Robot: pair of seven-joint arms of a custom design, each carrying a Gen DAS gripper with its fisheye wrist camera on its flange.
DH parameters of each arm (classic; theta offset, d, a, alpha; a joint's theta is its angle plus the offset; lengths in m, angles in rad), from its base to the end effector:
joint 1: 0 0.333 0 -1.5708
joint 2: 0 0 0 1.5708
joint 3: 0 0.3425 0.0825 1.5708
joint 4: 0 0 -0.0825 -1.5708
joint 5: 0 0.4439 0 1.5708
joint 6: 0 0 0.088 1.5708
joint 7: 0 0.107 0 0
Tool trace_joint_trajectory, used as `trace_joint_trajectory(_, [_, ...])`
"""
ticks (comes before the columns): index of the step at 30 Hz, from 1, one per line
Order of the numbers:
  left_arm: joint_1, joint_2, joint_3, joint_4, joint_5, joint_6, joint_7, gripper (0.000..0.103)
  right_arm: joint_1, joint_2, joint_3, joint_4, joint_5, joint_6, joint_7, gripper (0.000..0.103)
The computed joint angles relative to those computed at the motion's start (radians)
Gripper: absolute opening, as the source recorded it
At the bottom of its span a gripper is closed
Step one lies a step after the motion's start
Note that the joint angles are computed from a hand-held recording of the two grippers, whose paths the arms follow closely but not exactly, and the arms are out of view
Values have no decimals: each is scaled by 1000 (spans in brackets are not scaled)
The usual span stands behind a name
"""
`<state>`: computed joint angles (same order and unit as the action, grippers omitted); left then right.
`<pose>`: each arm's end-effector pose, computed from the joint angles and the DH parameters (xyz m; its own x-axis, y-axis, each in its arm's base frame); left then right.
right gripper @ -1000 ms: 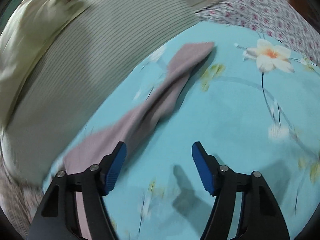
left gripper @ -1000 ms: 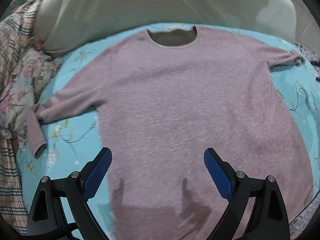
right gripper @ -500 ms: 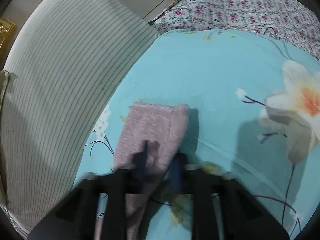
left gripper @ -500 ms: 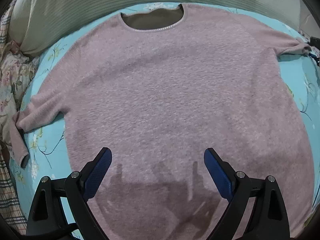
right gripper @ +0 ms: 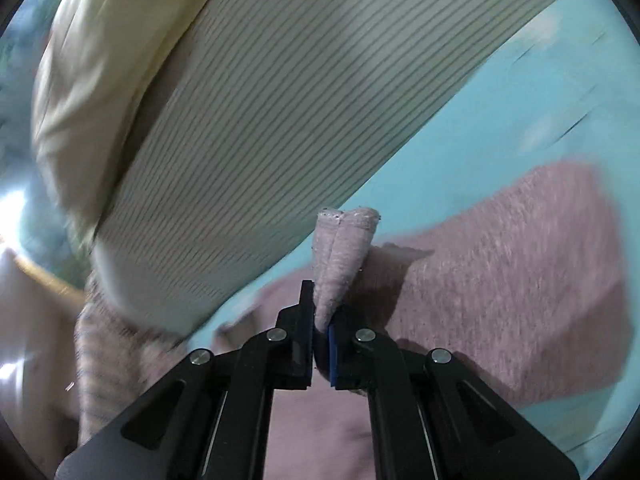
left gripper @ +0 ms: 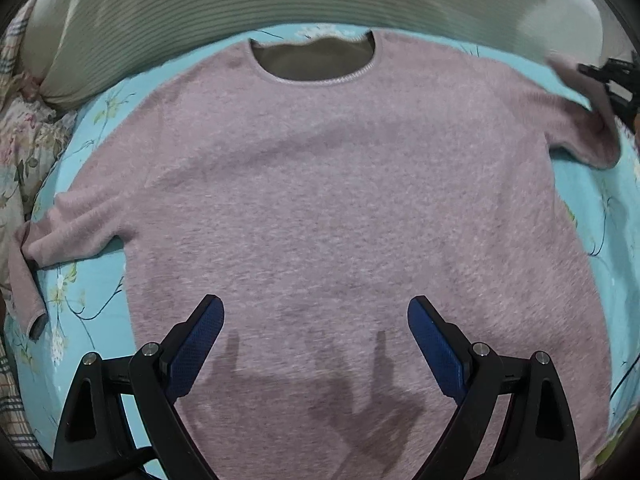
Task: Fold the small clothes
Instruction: 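Grasp the pink sweater's sleeve cuff with the right gripper, then carry the sleeve across the sweater body and open the right gripper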
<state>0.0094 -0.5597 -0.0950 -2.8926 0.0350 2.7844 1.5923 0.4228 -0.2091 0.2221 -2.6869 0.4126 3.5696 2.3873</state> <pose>0.3908 -0.0309 0.3614 -0.1142 -0.9898 -0.0848 -0.8919 0.1398 -0.4301 0.4093 0.2469 0.4085 -0.1738 -0.6241 -0.7617 -0.5737 0.6929 -0.4368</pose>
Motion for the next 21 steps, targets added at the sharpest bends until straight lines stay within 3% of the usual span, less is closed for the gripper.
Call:
trace_joint_trajectory(2, [2, -24, 19, -12, -8, 0, 8, 94, 77, 151, -69, 113, -218, 62, 161, 6])
trace_joint_trajectory(4, [10, -43, 40, -20, -19, -1, 21, 94, 81, 278, -60, 231, -365, 95, 263, 6])
trace_joint_trajectory(8, [37, -76, 77, -40, -41, -9, 50, 94, 23, 510, 25, 481, -595, 99, 392, 6])
trace_joint_trajectory(11, [54, -83, 104, -50, -67, -12, 75, 94, 22, 648, 74, 644, -693, 49, 422, 6])
trace_joint_trajectory(16, [77, -74, 156, -53, -123, -10, 129, 94, -67, 878, 239, 890, -849, -67, 431, 6])
trace_joint_trajectory(18, [80, -48, 169, -37, -148, -2, 144, 94, -106, 927, 300, 937, -877, -125, 410, 10])
trace_joint_trajectory(21, [64, 6, 206, 2, -205, 9, 182, 94, -212, 1003, 442, 975, -914, -238, 375, 20])
